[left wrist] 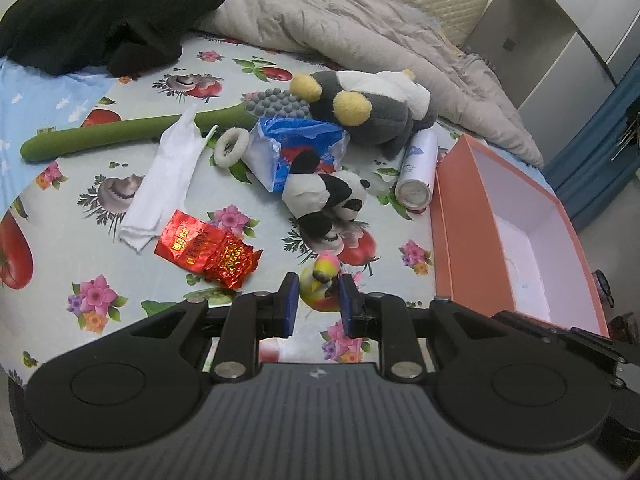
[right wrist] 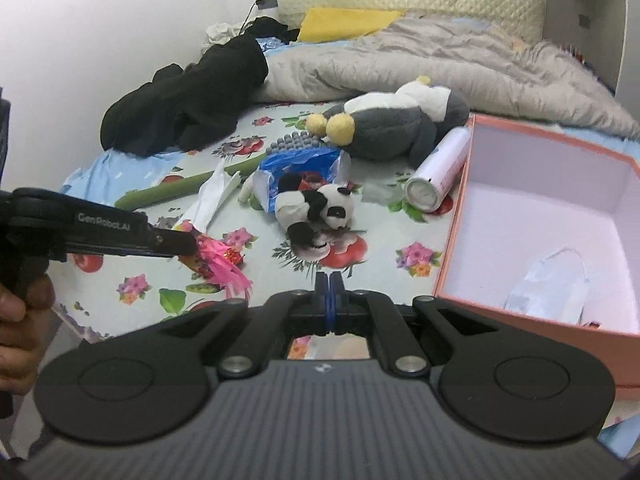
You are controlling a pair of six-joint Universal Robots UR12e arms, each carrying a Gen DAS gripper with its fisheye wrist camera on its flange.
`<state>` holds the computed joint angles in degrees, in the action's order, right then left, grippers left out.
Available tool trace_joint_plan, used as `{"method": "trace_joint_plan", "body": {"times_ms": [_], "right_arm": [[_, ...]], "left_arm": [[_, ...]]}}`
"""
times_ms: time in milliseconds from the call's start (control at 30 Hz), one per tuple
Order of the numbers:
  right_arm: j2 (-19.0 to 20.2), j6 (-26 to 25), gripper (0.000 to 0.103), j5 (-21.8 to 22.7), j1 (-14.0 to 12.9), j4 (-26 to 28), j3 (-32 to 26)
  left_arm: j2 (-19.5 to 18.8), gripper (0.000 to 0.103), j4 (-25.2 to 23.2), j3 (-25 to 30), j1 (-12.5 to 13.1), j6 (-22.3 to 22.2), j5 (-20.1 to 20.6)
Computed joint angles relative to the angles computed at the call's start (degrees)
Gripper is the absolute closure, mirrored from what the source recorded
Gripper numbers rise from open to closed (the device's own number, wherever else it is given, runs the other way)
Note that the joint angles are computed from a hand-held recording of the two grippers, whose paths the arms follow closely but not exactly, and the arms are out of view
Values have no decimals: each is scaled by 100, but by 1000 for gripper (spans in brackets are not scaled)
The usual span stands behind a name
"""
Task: Organize soft objects
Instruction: 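Lift the clear bag and small toy off the bed with both grippers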
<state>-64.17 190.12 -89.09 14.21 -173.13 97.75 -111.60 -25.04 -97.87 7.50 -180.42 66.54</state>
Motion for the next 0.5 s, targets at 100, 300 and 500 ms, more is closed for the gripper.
{"method": "trace_joint_plan", "body": {"times_ms": [100, 300, 500], "right_arm": [[53, 39, 99, 294, -47, 167, -2], [184, -45, 75, -63, 33, 494, 6], [289, 277, 48, -160, -7, 608, 26]], "left_arm": [[-3, 78, -113, -1, 3, 59, 65], [-62, 78, -357, -34, 20, 147, 124], [-204, 78, -552, 40, -47, 263, 251]]}}
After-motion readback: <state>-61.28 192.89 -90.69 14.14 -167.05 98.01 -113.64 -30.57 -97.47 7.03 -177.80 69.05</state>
